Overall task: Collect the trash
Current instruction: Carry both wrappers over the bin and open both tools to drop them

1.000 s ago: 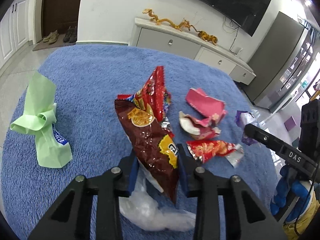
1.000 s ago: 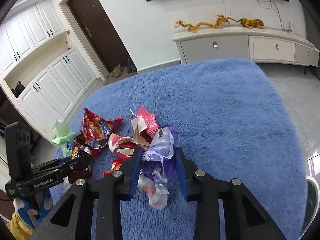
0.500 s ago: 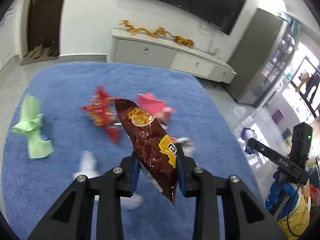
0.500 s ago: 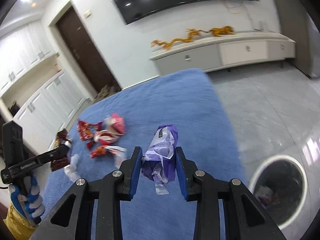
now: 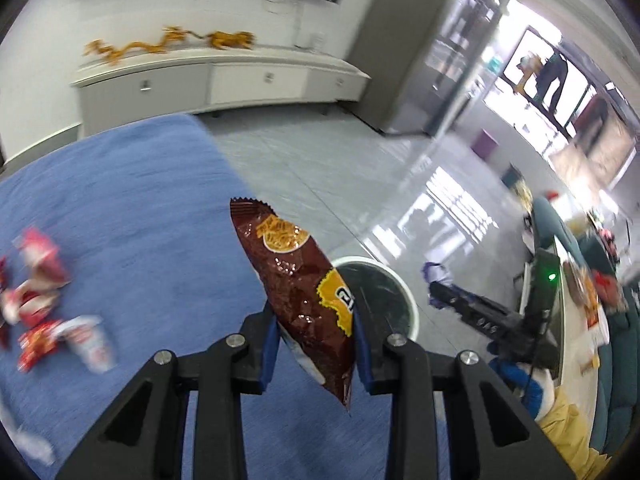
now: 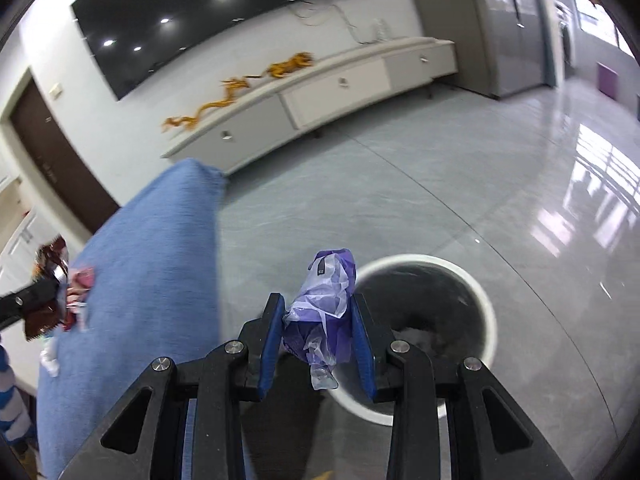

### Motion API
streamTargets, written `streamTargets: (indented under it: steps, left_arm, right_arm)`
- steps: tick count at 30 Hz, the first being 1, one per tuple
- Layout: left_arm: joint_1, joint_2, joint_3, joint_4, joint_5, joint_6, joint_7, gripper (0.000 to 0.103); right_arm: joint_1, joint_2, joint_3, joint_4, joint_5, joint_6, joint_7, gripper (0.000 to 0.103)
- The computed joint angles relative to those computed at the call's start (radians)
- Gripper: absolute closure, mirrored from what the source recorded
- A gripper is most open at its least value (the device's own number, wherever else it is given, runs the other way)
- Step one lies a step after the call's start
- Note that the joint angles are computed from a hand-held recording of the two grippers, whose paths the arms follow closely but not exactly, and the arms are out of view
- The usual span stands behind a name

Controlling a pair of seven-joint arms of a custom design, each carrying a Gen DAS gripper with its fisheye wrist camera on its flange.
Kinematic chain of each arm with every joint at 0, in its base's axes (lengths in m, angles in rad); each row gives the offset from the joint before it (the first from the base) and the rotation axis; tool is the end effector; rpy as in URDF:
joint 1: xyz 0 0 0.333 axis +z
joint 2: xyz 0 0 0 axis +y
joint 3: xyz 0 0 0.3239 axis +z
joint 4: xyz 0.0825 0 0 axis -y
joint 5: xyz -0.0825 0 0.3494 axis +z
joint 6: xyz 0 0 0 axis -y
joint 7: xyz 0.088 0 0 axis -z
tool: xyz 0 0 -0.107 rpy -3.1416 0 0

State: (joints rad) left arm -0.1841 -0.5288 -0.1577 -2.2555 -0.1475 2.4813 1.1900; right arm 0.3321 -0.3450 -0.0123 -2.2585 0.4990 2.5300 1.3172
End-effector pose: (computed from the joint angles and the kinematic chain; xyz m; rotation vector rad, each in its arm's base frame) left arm 0.3763 -0.1518 0.6606 -2.0131 1.8030 -0.9971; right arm 0.4367 0.1385 0.5883 -1.9140 1.4845 -0.1444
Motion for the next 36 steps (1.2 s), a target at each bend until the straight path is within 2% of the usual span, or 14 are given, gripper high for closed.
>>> streamTargets:
  steps: [5, 14, 16, 18, 20, 25, 36]
  left_arm:
    - [-0.014, 0.171, -0.05, 0.124, 0.034, -0.004, -0.01, 0.073]
    - [-0.052, 0.435, -0.071, 0.348, 0.029, -0.026, -0.011, 0.072]
    - [-0.059, 0.473, -0.072, 0.384, 0.013, -0.026, 0.005, 0.066]
    - [-0.065, 0.509, -0.074, 0.417, -0.016, -0.026, 0.024, 0.048]
    - [-0.069, 0.525, -0.077, 0.428, -0.008, -0.015, 0.01, 0.042]
    - [-0.071, 0.514, -0.077, 0.412, 0.02, -0.017, -0.02, 0.041]
    - [-0.06, 0.387, -0.114, 0.322, 0.352, -0.036, -0.263, 0.041]
  right_arm:
    - [-0.026, 0.033, -0.028, -0.023, 0.018, 0.007, -0.014, 0.072]
    - [-0.071, 0.107, -0.032, -0.028, 0.053, 0.011, -0.026, 0.069]
    - [-0.08, 0.122, -0.03, -0.024, 0.055, 0.012, -0.028, 0.068]
    - [-0.091, 0.132, -0.023, -0.02, 0.045, 0.018, -0.019, 0.06]
    - [-0.098, 0.14, -0.02, -0.019, 0.041, 0.022, -0.012, 0.054]
    - [-0.11, 0.128, -0.016, -0.029, 0.025, 0.02, 0.01, 0.052]
    - [-0.104, 0.052, -0.007, -0.059, -0.037, 0.03, 0.074, 0.052]
